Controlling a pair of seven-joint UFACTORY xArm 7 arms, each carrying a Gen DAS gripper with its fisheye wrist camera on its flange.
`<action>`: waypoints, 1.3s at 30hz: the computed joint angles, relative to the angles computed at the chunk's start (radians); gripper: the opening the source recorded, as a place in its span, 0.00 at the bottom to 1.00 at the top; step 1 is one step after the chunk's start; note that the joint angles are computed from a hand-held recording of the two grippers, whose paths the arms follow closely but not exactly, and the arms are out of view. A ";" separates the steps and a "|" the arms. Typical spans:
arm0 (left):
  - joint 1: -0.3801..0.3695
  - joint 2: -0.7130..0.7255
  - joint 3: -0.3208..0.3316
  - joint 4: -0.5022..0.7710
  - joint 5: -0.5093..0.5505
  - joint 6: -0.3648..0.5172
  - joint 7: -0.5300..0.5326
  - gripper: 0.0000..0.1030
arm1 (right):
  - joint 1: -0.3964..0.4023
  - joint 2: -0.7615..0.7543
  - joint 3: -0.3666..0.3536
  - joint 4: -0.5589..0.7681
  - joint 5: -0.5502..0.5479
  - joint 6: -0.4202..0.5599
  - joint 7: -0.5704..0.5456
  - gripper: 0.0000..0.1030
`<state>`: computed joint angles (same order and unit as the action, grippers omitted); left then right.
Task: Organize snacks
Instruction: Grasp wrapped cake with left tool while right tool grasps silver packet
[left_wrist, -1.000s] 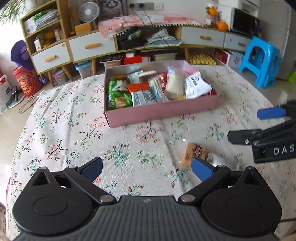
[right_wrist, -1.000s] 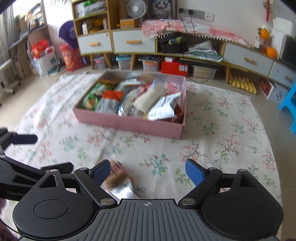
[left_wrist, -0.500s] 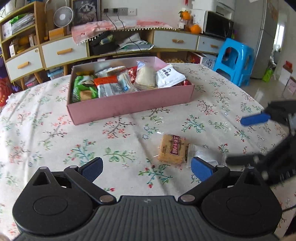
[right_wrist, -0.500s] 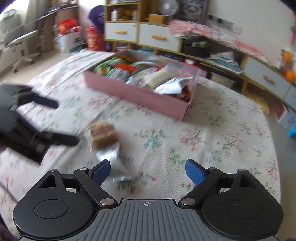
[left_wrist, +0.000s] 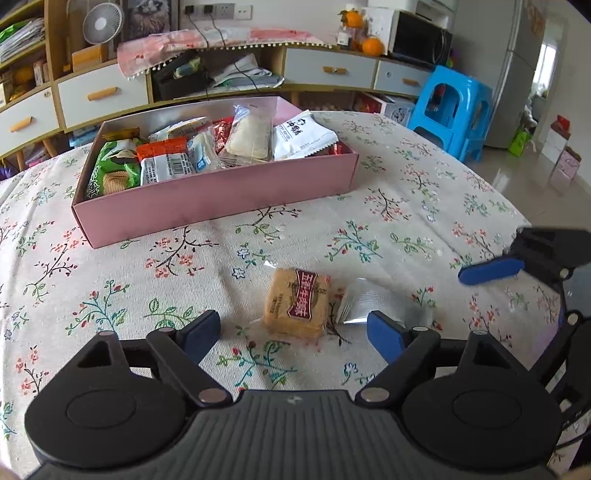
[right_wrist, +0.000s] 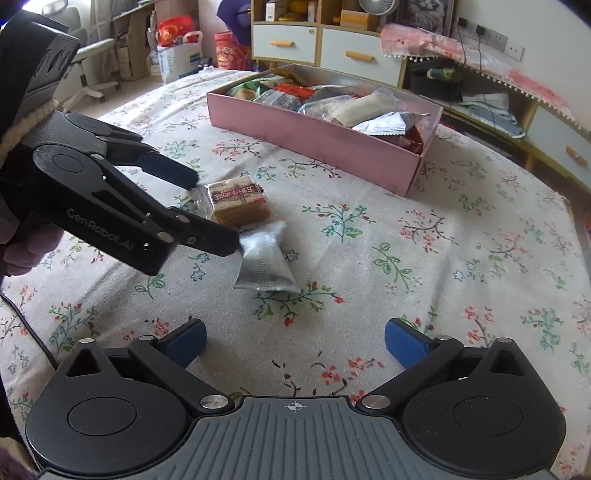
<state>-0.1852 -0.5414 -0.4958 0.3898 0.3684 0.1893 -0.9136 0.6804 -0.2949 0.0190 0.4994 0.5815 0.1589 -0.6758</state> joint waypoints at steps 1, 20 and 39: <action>0.000 -0.002 0.003 -0.002 -0.002 -0.002 -0.003 0.78 | 0.023 0.006 -0.025 0.007 0.033 0.005 -0.022 1.00; 0.075 -0.028 -0.076 0.022 0.040 0.035 -0.094 0.32 | -0.079 0.084 0.079 0.101 0.027 0.066 -0.035 1.00; -0.045 -0.052 0.000 0.082 0.125 0.383 -0.209 0.36 | -0.175 0.142 0.184 0.146 -0.262 0.026 0.326 0.98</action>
